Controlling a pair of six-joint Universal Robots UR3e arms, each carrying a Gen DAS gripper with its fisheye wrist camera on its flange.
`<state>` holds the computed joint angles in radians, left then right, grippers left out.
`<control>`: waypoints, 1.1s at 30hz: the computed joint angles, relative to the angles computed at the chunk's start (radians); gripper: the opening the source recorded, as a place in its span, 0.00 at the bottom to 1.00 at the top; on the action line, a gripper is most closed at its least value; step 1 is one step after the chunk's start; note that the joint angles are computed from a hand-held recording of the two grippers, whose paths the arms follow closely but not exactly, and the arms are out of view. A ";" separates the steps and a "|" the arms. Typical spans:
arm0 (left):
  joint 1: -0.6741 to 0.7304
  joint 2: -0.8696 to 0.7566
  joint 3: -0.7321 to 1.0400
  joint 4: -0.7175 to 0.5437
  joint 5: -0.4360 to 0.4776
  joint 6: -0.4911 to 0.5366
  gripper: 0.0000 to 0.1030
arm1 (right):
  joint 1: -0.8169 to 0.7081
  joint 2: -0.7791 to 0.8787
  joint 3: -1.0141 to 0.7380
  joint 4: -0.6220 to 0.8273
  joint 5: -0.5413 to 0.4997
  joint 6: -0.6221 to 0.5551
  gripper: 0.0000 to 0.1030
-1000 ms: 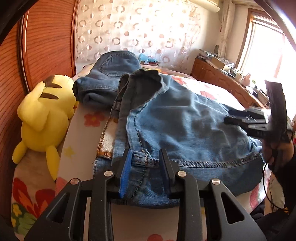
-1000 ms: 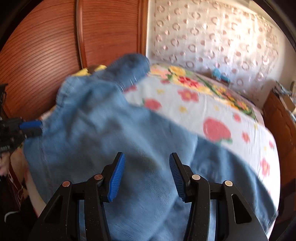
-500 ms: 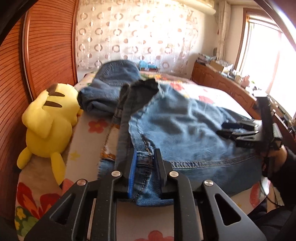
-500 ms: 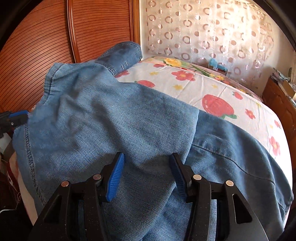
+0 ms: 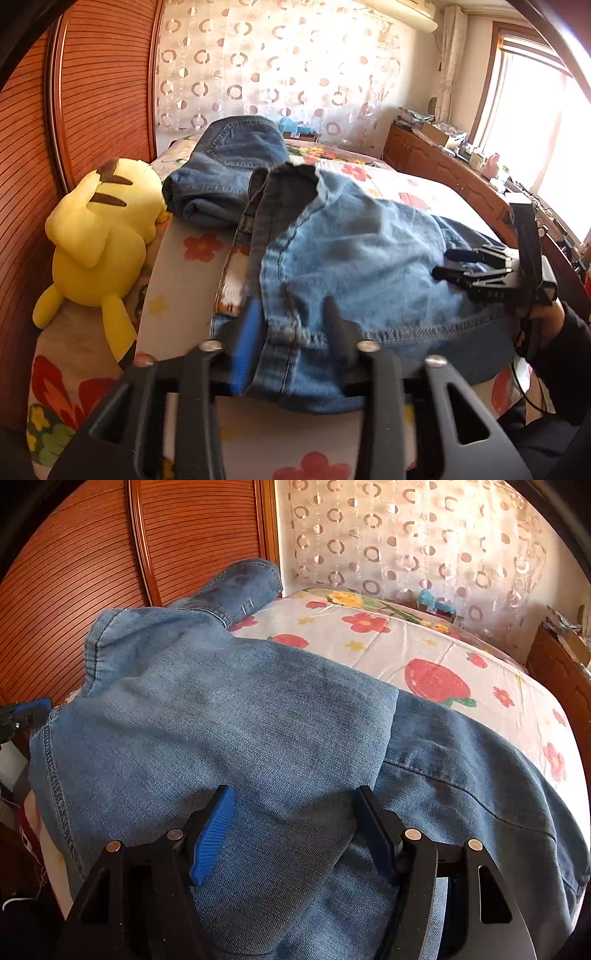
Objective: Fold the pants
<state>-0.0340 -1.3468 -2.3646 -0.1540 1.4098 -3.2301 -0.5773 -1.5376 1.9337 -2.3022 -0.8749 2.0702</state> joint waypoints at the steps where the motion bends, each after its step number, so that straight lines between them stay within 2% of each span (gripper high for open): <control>1: 0.000 -0.003 0.010 -0.004 -0.003 0.003 0.46 | 0.002 -0.002 0.007 -0.011 -0.002 0.004 0.67; 4: -0.006 -0.043 0.079 -0.032 0.003 0.009 0.50 | -0.005 -0.023 0.044 -0.047 0.000 0.020 0.67; 7: -0.023 -0.104 0.158 -0.025 0.026 0.004 0.50 | -0.008 -0.036 0.072 -0.081 -0.002 0.018 0.67; 10: -0.032 -0.170 0.251 -0.037 0.012 0.015 0.50 | -0.015 -0.033 0.067 -0.064 0.004 0.011 0.67; 13: -0.054 -0.259 0.373 -0.088 0.023 0.029 0.48 | -0.017 -0.035 0.072 -0.070 0.005 0.008 0.67; 16: -0.069 -0.360 0.506 -0.163 0.041 0.043 0.39 | -0.019 -0.034 0.070 -0.065 0.006 0.004 0.67; 18: -0.068 -0.411 0.574 -0.214 0.045 0.051 0.23 | -0.019 -0.033 0.069 -0.064 0.007 0.004 0.67; 19: -0.068 -0.427 0.594 -0.220 0.052 0.051 0.11 | -0.019 -0.033 0.070 -0.065 0.007 0.004 0.67; 20: -0.067 -0.436 0.603 -0.204 0.066 0.051 0.09 | -0.019 -0.034 0.071 -0.067 0.006 0.005 0.67; 23: -0.061 -0.443 0.633 -0.203 0.115 0.054 0.08 | -0.019 -0.034 0.072 -0.069 0.007 0.005 0.67; 31: -0.034 -0.457 0.690 -0.265 0.108 0.095 0.08 | -0.020 -0.033 0.076 -0.074 0.007 0.004 0.67; 33: -0.039 -0.454 0.680 -0.256 0.112 0.103 0.13 | -0.020 -0.034 0.074 -0.070 0.008 0.003 0.67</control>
<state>-0.0734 -1.8004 -1.6845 -0.4103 1.5221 -3.1274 -0.5975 -1.5716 2.0080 -2.3725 -0.8671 2.0737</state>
